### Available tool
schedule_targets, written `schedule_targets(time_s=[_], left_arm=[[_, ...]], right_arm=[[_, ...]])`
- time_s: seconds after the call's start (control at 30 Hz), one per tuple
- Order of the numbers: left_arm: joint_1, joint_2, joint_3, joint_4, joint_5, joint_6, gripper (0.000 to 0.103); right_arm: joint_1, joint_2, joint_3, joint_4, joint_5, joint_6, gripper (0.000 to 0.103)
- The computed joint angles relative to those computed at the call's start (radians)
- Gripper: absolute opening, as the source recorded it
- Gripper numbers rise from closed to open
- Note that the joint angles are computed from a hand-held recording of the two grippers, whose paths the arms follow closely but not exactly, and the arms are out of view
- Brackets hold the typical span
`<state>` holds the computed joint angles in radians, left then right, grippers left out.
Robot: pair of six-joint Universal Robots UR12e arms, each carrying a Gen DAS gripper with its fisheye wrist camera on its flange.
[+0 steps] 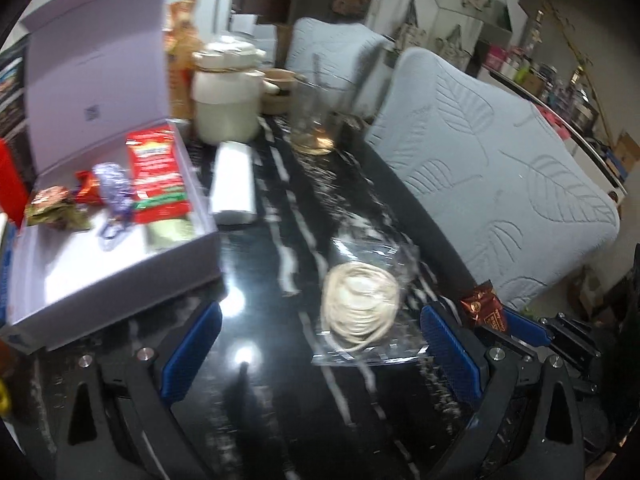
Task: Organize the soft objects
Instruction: 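Grasp the dark red chocolate packet with the right gripper while the left gripper grasps the clear cord bag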
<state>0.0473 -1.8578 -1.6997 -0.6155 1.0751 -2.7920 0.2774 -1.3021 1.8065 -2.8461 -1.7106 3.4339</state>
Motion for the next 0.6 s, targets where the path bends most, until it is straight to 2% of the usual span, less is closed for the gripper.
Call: schedule_targets(time_s=[0.33,0.43,0.5,0.57,0.6], left_arm=[[-0.053,-0.063,0.068,-0.122,0.032,0.05,0.101],[-0.07,-0.083,0.077,-0.111,0.079,0.056,0.101],[-0.078,-0.094,0.091,-0.145,0.101,0.07,0.101],[-0.082,-0.105,0.116,-0.218,0.106,0.076,0.101],[-0.084,-0.107,0.118,-0.221,0.112,0.074,0.101]], right_arm=[[-0.046,-0.014,0.028,0.027,0.024,0.04,0.027],[-0.058,-0.012,0.031,0.03,0.039,0.038,0.028],[-0.064,-0.008,0.03,0.035,0.048,0.035,0.028],[-0.069,-0.005,0.027,0.039,0.056,0.032,0.028],[-0.072,-0.004,0.028,0.039,0.063,0.032,0.028]])
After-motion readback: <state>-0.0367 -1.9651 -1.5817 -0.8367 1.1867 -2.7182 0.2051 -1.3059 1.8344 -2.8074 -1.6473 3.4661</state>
